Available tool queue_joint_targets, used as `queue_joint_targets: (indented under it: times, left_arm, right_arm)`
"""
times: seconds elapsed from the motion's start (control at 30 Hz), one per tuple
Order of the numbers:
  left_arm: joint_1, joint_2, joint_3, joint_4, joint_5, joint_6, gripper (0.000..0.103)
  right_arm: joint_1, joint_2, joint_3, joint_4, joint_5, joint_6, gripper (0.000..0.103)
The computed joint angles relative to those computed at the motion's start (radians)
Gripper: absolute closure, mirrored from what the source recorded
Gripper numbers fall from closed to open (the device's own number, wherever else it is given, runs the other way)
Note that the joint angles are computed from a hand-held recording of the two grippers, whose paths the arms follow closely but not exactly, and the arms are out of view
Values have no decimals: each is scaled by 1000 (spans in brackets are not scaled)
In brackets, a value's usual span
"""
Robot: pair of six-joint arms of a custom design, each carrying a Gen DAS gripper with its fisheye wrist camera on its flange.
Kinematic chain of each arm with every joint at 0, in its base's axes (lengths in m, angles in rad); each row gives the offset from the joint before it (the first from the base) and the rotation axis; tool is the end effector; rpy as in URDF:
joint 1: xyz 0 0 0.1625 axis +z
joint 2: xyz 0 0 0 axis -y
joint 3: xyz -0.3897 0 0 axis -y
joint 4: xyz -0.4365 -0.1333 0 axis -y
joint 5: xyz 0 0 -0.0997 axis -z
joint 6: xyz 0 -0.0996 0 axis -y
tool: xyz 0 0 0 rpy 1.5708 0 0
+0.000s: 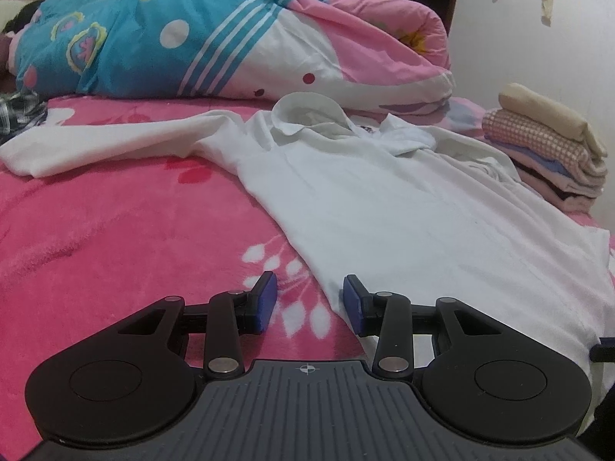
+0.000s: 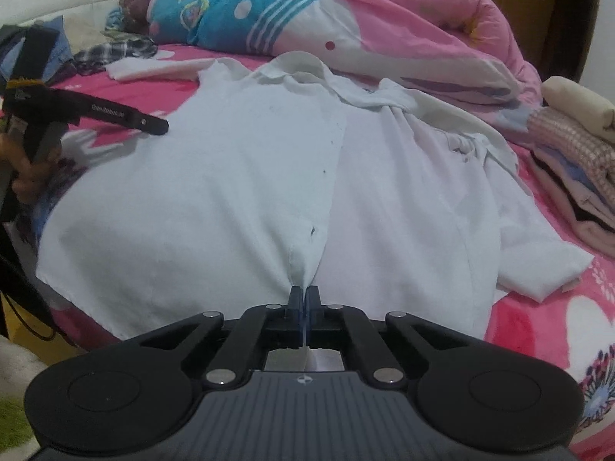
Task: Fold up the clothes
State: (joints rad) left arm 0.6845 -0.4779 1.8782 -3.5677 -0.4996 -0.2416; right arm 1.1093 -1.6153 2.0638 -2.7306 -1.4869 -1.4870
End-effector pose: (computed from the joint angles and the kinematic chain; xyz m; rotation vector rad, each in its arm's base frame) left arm -0.2706 -0.5057 -0.0719 0.3172 2.2210 -1.2737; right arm -0.1031 -0.5254 0.3524 1.2753 -2.1849 0.6157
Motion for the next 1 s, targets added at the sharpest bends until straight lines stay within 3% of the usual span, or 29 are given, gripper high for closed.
queue_joint_targets:
  times: [0.17,0.3,0.4,0.53,0.6,0.73,0.87,0.93,1.0]
  left_arm:
    - [-3,2,11,-42,-12,27,63]
    - [-22,-24,47,-86,6,8,57]
    - [-43,-20,46,-196,46,98,56]
    - [-20,-14,-23,-242,25,240,52]
    - [9,-1,-90,-217,0,309,52]
    - [82,57,-249,-160,-53,425,53]
    - [154,110,-381,-86,-90,491,53]
    - [180,116,-406,-42,-95,479,53]
    - [203,96,-393,23,-124,398,53]
  right_arm:
    - [2,-3,8,-30,-7,9,97]
    - [0,-26,-6,-22,28,50,95]
    - [14,-30,-42,33,53,106,94]
    - [64,5,-120,139,99,168,93]
    - [105,52,-170,167,121,190,90]
    - [216,209,-297,164,92,239,85]
    - [314,409,-429,90,3,263,85]
    - [349,506,-509,87,-20,275,85]
    - [378,602,-576,54,-43,267,85]
